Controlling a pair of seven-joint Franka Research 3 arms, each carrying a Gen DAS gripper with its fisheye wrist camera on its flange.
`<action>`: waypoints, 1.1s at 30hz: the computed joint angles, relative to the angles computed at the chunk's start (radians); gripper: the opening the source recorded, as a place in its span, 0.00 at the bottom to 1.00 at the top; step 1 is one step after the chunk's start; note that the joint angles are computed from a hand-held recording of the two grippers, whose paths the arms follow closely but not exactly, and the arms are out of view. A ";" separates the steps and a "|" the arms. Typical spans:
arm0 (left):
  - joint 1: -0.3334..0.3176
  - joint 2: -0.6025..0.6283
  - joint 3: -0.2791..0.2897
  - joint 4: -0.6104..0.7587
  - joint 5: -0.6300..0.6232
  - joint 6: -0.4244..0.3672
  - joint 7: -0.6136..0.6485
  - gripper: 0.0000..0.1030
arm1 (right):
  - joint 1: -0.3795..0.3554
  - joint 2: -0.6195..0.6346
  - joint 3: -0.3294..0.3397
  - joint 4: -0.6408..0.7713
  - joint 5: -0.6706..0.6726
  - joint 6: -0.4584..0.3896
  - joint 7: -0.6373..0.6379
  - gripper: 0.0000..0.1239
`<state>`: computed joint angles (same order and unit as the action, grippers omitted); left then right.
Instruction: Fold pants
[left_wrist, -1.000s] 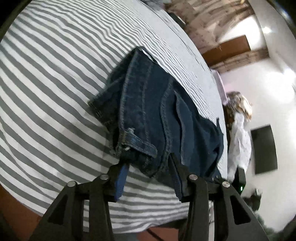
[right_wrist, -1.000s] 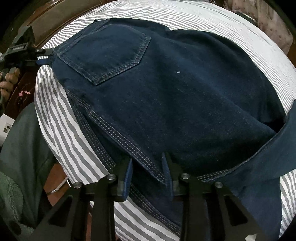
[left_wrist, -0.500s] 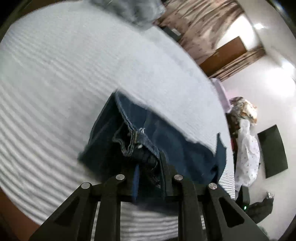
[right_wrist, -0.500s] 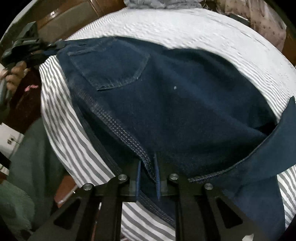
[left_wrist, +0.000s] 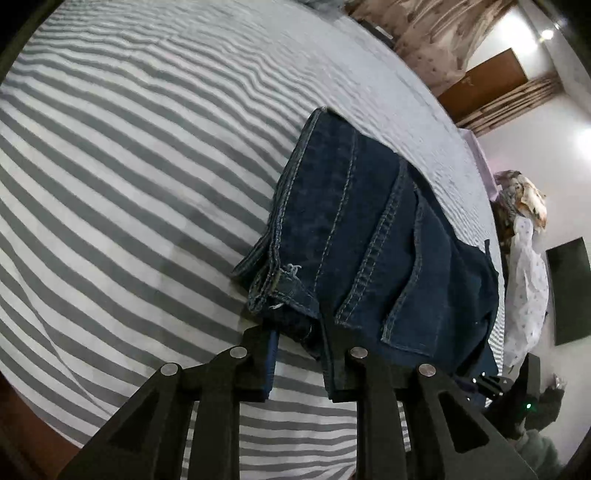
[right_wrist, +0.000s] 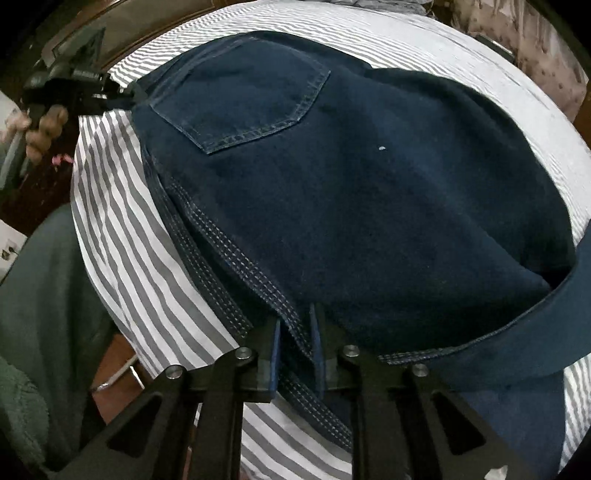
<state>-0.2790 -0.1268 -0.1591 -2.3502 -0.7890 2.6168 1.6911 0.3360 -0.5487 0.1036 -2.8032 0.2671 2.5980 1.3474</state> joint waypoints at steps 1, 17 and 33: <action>-0.001 -0.002 -0.003 0.000 0.009 0.004 0.000 0.21 | 0.006 0.001 -0.010 0.003 0.009 -0.003 -0.008 0.15; -0.152 -0.153 0.014 0.005 0.351 0.037 -0.001 0.32 | -0.449 0.176 -0.078 0.394 -0.179 -0.210 0.168 0.37; -0.272 0.373 -0.278 0.452 0.354 0.031 0.246 0.45 | -0.398 0.945 -0.270 1.221 -0.561 -0.468 0.571 0.35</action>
<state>-0.5509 0.2464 -0.4370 -1.8984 -0.4348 2.6474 1.9371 -0.0618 0.3967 -0.1664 -1.5817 -0.2943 2.1299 1.9180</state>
